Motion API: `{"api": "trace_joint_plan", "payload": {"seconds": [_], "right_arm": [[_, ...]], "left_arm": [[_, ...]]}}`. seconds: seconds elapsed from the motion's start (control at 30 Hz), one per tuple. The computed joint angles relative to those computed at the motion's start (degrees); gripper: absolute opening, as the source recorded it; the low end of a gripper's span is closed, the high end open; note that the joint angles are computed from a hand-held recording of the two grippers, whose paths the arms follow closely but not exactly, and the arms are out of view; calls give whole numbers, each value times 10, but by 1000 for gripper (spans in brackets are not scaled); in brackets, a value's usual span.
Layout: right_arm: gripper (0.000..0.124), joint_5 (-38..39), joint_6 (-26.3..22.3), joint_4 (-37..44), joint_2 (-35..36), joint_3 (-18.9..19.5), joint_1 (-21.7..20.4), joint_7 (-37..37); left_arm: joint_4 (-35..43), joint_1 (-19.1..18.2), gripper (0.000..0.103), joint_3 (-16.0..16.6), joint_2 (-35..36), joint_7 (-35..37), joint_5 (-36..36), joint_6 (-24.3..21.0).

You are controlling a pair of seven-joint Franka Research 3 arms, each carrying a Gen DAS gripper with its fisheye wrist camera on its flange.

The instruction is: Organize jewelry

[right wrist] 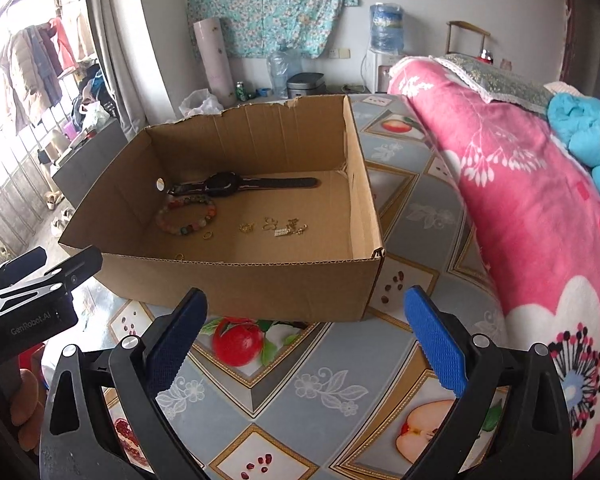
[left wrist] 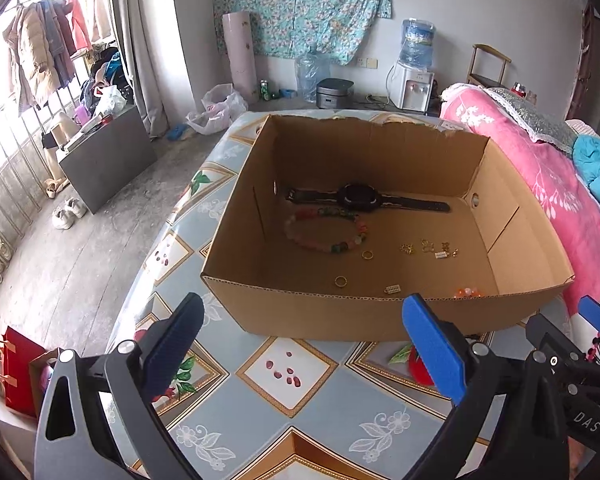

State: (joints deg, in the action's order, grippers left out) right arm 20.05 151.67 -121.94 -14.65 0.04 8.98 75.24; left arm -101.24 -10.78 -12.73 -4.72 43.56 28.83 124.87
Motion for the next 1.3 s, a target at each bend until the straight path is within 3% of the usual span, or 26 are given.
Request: {"api": "trace_joint_plan", "payload": {"seconds": [1.3], "right_arm": [[95,-18,-17,3,-2,5,-2,19]], "left_arm": [[-36,13,98,6,-24,6,-41,29]]}}
